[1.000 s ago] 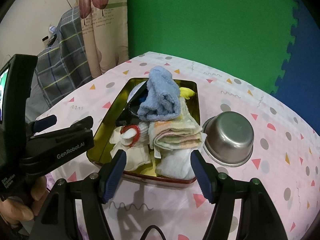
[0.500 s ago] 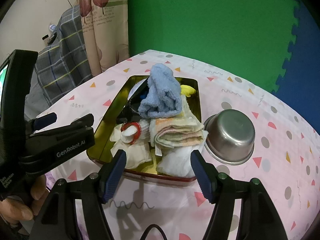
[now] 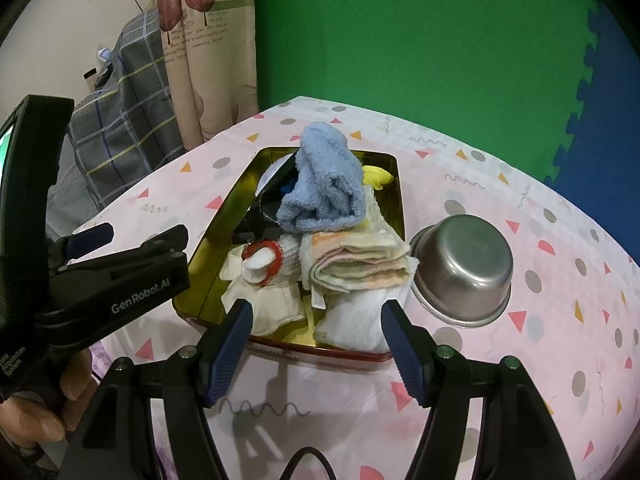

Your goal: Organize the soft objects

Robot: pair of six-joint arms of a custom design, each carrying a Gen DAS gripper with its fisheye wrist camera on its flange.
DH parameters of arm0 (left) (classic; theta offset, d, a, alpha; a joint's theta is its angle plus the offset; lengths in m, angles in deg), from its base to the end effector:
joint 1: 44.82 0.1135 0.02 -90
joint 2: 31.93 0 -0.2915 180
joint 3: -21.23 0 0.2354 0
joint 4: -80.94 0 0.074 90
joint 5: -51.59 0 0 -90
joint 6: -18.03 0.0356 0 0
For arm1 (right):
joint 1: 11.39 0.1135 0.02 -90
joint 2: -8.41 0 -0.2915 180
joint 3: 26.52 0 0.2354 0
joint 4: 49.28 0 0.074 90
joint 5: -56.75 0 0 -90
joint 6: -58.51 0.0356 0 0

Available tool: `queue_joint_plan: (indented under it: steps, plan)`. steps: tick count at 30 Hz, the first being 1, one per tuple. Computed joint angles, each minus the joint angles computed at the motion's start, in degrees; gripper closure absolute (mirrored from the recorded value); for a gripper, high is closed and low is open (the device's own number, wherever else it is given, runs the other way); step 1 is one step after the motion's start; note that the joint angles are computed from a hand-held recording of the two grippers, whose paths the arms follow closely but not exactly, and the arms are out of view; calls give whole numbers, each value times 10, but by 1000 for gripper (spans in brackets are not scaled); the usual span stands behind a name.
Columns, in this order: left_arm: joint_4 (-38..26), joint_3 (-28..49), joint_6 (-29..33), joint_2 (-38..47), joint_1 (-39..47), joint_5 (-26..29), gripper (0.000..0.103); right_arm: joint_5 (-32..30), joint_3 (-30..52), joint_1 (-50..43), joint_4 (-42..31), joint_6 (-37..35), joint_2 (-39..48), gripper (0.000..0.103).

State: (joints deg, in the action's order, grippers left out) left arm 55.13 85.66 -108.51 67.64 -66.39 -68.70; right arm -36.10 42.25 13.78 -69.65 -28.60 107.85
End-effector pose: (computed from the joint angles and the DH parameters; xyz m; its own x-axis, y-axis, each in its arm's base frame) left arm 0.2966 -0.0979 0.1739 -0.7066 -0.2735 -0.6526 -0.4120 0.9089 0.0652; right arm 0.3062 0.1459 0.1958 -0.7257 -0.2854 -0.6260 -0.4170 0.9062 0.0703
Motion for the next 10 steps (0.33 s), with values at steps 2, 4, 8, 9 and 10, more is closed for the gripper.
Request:
queue_joint_plan:
  steps: [2,4,8,9,10]
  plan:
    - [1,2,2,1,-1,-2,22,3,0,1,0,0,0,35]
    - [4,1,5,0,-1,-2,22,0,2,0,-2,1,1,35]
    - [7,-4,9,-3,0,-2,22,1,2,-1,-3,-1,0,35]
    - [6,-2,7,-2,-2,-4,22,1,2,0,-2,0,0,35]
    - [4,-2,8,-2,-2,-5,22,0,2,-1,-2,-1,0,35]
